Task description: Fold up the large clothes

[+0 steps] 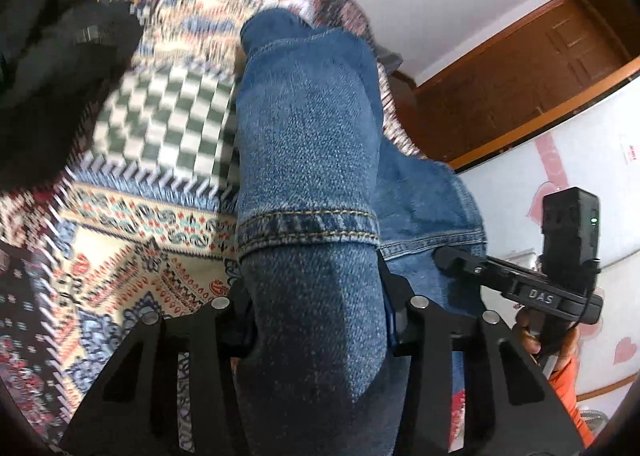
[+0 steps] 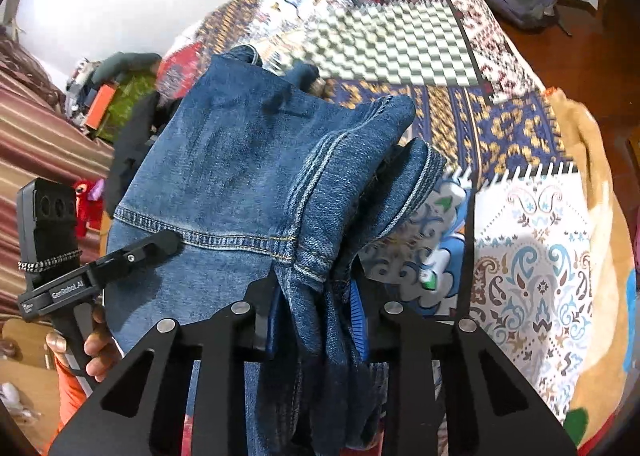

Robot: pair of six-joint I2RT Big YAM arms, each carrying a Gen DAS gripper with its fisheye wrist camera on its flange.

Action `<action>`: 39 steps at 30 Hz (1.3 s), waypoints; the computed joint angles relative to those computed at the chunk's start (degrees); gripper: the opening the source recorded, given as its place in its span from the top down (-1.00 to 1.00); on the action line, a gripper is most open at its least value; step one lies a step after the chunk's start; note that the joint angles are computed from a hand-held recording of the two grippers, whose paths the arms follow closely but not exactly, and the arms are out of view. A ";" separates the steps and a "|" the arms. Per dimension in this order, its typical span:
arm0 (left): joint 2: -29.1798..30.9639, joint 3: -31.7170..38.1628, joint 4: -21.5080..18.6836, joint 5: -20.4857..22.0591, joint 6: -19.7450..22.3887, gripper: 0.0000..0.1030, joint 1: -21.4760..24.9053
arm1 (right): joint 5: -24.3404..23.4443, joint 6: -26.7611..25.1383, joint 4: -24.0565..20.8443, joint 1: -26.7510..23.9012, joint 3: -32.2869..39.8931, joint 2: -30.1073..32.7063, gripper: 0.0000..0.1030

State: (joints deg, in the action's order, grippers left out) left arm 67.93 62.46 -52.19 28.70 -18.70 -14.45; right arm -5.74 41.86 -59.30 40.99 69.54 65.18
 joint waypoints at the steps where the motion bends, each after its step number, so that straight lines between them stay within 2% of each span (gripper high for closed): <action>1: -0.36 0.94 -0.47 0.05 0.66 0.12 0.50 | 0.90 -0.24 -0.31 0.52 1.28 0.10 0.50; 5: -3.16 5.17 -2.81 0.88 2.74 0.12 3.81 | 5.11 -1.43 -1.52 3.32 8.57 2.21 0.50; 12: -4.72 13.35 -7.74 5.19 10.04 0.12 16.54 | 9.31 -5.70 -0.28 8.07 24.28 12.23 0.50; 16: -3.67 17.93 -10.09 6.98 15.73 0.12 24.81 | 8.35 -7.69 0.84 9.35 33.60 20.14 0.50; 20: -0.11 21.96 -12.46 8.45 21.18 0.12 33.31 | 7.14 -9.50 1.43 10.55 43.70 29.82 0.50; 23: 2.72 22.40 -11.53 8.43 23.63 0.12 37.35 | 5.24 -7.33 0.93 10.74 50.73 37.27 0.50; 26: 6.60 21.44 -9.49 7.98 24.58 0.11 40.20 | 4.05 -6.51 -0.08 10.46 57.14 44.58 0.50; 28: 10.54 21.30 -8.38 7.85 23.45 0.11 40.79 | 3.15 -5.67 -0.63 9.85 59.50 48.50 0.50; 32: 18.60 20.36 -9.05 7.91 22.76 0.04 41.71 | 2.49 -4.04 -2.58 8.54 61.56 54.08 0.48; 35: 17.73 16.58 -4.99 10.47 23.70 -0.01 42.61 | 1.21 -5.52 0.99 7.83 57.24 53.20 0.38; 37: 17.53 16.59 -4.92 10.22 25.52 -0.05 42.55 | 2.82 -8.40 0.11 8.30 57.41 52.98 0.33; 39: 16.65 16.69 -5.07 7.19 26.47 -0.16 42.02 | 5.78 -10.67 -2.25 9.39 58.62 52.94 0.27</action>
